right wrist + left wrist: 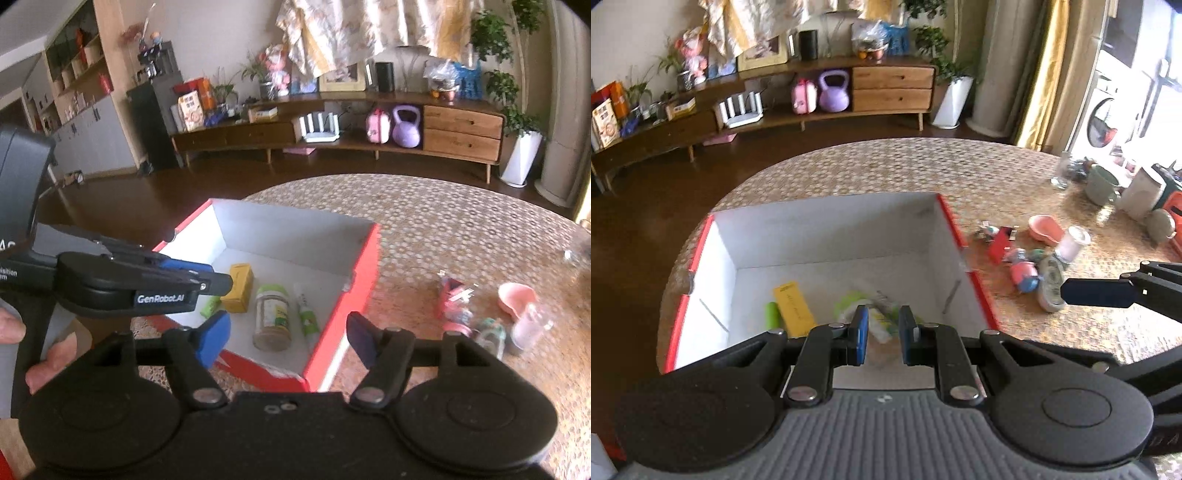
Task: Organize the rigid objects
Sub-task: 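Move the left tool toward the pink binder clip while the right tool approaches the mint correction tape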
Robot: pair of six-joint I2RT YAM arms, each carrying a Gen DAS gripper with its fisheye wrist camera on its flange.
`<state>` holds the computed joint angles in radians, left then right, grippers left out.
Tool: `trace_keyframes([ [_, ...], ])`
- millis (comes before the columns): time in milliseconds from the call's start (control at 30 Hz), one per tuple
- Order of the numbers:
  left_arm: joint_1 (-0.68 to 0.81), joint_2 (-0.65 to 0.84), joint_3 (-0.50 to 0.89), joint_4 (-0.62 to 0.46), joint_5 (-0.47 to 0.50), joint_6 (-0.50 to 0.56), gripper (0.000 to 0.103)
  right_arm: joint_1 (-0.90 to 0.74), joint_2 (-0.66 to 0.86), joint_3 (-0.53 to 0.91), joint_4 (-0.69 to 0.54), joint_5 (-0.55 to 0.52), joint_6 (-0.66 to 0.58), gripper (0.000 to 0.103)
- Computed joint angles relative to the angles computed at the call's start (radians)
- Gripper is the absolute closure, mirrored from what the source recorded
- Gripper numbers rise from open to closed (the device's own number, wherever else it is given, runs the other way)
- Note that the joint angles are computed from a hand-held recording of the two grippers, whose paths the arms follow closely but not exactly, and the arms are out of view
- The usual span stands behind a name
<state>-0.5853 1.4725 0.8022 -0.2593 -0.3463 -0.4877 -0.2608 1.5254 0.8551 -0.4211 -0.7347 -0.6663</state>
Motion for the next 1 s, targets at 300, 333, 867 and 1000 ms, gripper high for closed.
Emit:
trace_keyframes([
  [300,-0.159,0.083,0.039,0.073,-0.064,-0.066,0.086,-0.262,0.054,0.018,-0.070,-0.085,-0.229,0.023],
  [333,-0.169,0.098,0.047,0.082,-0.063,-0.076,0.086,-0.283,0.060,0.015,-0.060,-0.088,-0.245,0.023],
  [867,-0.242,0.434,0.281,0.211,-0.077,-0.114,0.029,-0.405,0.278,0.084,0.081,-0.075,-0.317,0.021],
  [1000,-0.228,0.527,0.375,0.202,-0.078,-0.122,0.021,-0.402,0.340,0.115,0.119,-0.063,-0.315,0.021],
])
